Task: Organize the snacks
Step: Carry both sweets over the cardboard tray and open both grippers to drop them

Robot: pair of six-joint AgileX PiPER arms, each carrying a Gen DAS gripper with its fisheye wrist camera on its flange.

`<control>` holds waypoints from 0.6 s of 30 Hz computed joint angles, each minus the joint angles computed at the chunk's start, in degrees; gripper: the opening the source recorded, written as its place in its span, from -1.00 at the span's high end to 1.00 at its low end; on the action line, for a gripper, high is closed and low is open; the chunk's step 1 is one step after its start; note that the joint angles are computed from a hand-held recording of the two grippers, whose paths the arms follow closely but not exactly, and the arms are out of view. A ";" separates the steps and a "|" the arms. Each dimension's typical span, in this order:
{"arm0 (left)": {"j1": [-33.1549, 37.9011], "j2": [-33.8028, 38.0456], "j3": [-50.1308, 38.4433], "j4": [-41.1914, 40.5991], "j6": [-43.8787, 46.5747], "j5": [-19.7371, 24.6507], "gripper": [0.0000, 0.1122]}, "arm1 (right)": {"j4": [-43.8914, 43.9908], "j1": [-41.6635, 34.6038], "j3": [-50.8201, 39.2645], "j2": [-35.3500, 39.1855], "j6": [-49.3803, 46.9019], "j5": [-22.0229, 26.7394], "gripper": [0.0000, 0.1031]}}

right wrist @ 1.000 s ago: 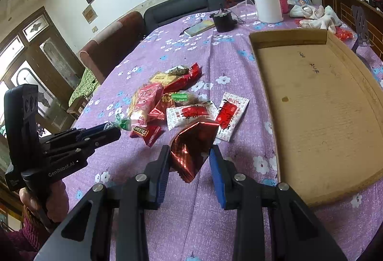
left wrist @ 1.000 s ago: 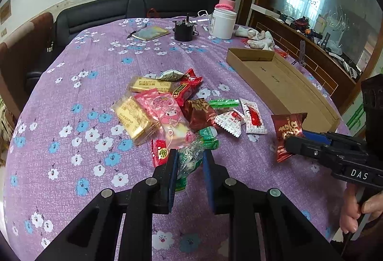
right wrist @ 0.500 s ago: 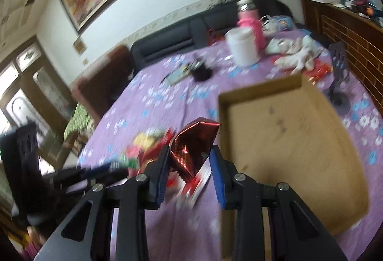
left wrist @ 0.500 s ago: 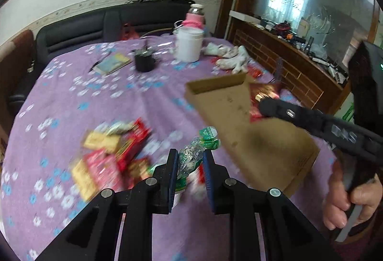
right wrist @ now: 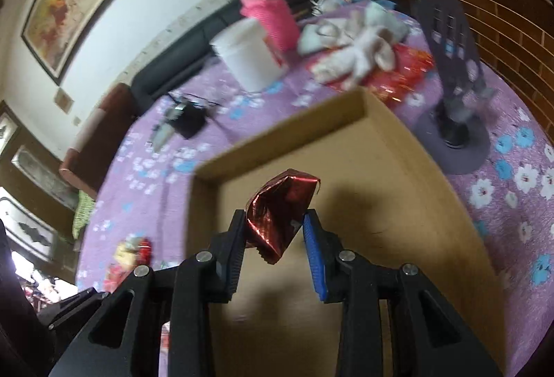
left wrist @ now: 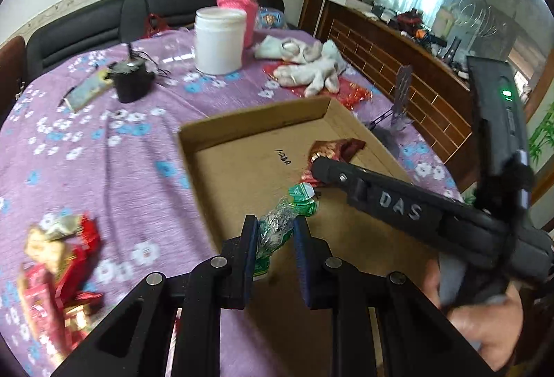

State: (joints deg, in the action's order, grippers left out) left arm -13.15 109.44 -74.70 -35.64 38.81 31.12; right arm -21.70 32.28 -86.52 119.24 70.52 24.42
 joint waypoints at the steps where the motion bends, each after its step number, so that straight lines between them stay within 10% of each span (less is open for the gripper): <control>1: -0.51 1.12 -0.82 0.58 -1.06 -0.09 0.64 | 1.11 -0.36 0.47 -0.09 -0.70 -0.11 0.38; 18: -2.65 5.89 -3.32 8.04 -9.67 -0.04 0.58 | 3.74 -0.88 -0.25 0.43 -1.57 2.72 0.34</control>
